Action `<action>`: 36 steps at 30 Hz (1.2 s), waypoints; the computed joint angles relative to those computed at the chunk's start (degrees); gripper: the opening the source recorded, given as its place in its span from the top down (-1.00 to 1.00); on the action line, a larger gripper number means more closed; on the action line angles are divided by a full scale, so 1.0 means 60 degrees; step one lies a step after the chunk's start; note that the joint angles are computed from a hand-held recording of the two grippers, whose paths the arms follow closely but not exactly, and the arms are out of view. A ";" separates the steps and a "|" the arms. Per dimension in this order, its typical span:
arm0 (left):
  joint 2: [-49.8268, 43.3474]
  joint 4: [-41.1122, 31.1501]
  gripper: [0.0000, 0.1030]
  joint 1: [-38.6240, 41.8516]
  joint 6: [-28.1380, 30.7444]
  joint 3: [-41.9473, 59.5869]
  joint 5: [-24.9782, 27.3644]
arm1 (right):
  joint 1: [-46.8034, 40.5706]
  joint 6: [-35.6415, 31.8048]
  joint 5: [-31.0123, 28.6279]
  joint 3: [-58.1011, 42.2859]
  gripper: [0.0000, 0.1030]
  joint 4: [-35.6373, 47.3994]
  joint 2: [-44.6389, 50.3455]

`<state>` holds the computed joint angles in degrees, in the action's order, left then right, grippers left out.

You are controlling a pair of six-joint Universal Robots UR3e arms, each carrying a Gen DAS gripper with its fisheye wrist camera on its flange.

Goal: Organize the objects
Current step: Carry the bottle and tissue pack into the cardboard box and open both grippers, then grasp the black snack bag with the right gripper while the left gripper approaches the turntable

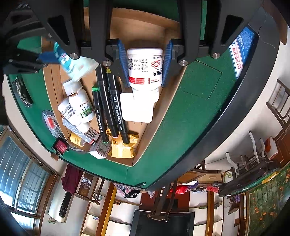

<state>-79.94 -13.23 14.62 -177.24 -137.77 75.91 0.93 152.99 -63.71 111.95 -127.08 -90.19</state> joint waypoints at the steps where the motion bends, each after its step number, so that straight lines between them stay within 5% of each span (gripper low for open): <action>1: 0.0040 0.0044 0.35 -0.0062 -0.0027 -0.0005 0.0063 | 0.0065 0.0030 -0.0090 0.0068 0.08 -0.0154 0.0025; 6: 0.0347 0.0084 0.32 -0.0456 -0.0230 0.0103 0.0568 | 0.0225 -0.0258 -0.0264 0.0322 -0.04 -0.0494 -0.0153; 8: 0.0590 -0.0045 0.08 -0.0497 -0.0257 0.0134 0.0670 | 0.0258 -0.0388 -0.0385 0.0596 -0.08 -0.0862 -0.0372; 10: 0.0854 -0.0164 -0.39 -0.0658 -0.0428 0.0210 0.0959 | 0.0206 -0.0605 -0.0335 0.0888 -0.13 -0.1088 -0.0694; 13: 0.1272 -0.0434 -0.53 -0.0910 -0.0638 0.0354 0.1377 | -0.0248 -0.1059 0.0155 0.1382 -0.28 -0.1101 -0.1382; 17: 0.1417 -0.0658 -0.62 -0.1704 -0.1139 0.0755 0.2583 | -0.1125 -0.1458 0.0995 0.1960 -0.51 -0.0821 -0.2387; 24: 0.0576 -0.0147 -0.83 -0.4557 -0.1987 0.1689 0.6506 | -0.2887 -0.1525 0.2437 0.2464 -0.75 0.0115 -0.3575; 36: -0.0959 -0.1233 -0.88 -0.6942 -0.2628 0.3583 0.8160 | -0.5942 -0.3749 0.3686 0.2478 -0.78 0.3980 -0.5507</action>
